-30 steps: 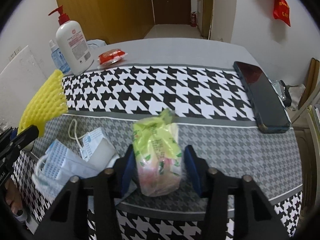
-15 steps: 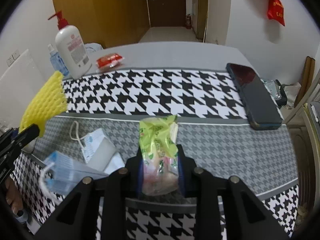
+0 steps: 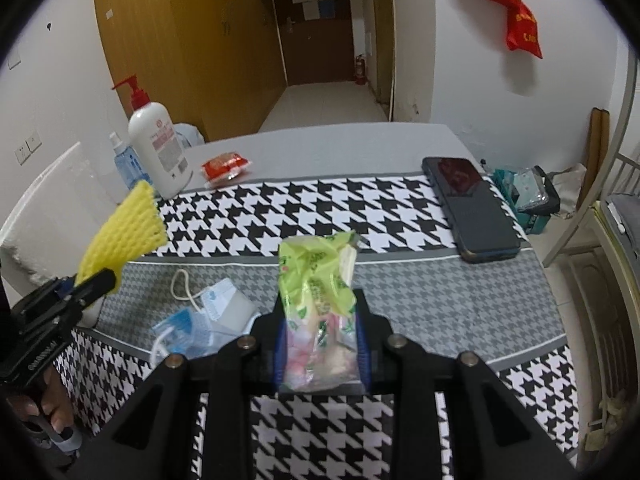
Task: Organize soft objects
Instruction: 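Close the right gripper on the green snack bag and lift it, then carry the yellow net with the left gripper while the right gripper carries the snack bag to the foam box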
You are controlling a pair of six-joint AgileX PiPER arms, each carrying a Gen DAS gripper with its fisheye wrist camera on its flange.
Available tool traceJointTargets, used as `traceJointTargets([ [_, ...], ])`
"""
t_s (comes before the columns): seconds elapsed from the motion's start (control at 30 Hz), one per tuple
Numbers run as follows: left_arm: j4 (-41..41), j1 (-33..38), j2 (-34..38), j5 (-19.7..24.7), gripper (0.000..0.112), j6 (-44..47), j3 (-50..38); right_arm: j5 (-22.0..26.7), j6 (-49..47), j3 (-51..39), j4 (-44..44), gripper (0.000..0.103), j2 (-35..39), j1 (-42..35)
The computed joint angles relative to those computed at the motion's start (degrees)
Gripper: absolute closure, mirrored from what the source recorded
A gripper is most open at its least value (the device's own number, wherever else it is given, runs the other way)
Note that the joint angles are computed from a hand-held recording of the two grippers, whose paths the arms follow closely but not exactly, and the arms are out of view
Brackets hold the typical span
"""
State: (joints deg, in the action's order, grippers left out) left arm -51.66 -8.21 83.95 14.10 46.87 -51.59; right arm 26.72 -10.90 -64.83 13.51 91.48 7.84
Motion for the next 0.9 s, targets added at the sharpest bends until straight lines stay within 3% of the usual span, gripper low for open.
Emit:
traceJointTargets([
  [0.17, -1.52, -0.17, -0.46, -0.85, 0.088, 1.70, 0.53, -0.99, 4.52, 1.74, -2.64, 0.070, -1.88, 0.80],
  [0.3, -3.21, 0.80, -0.15, 2.10, 0.088, 3.47, -0.12, -1.85, 3.55, 3.59, -0.98, 0.070, -4.36, 0.81],
  [0.6, -9.00, 1.93, -1.98, 2.42, 0.088, 9.13, 0.14, -3.65, 6.81, 7.19, -3.78, 0.070, -9.93, 2.79],
  [0.9, -7.70, 1.34, -6.43, 1.90, 0.088, 8.42, 0.80, -5.23, 12.06, 9.87, -8.77, 0.070, -15.34, 5.65],
])
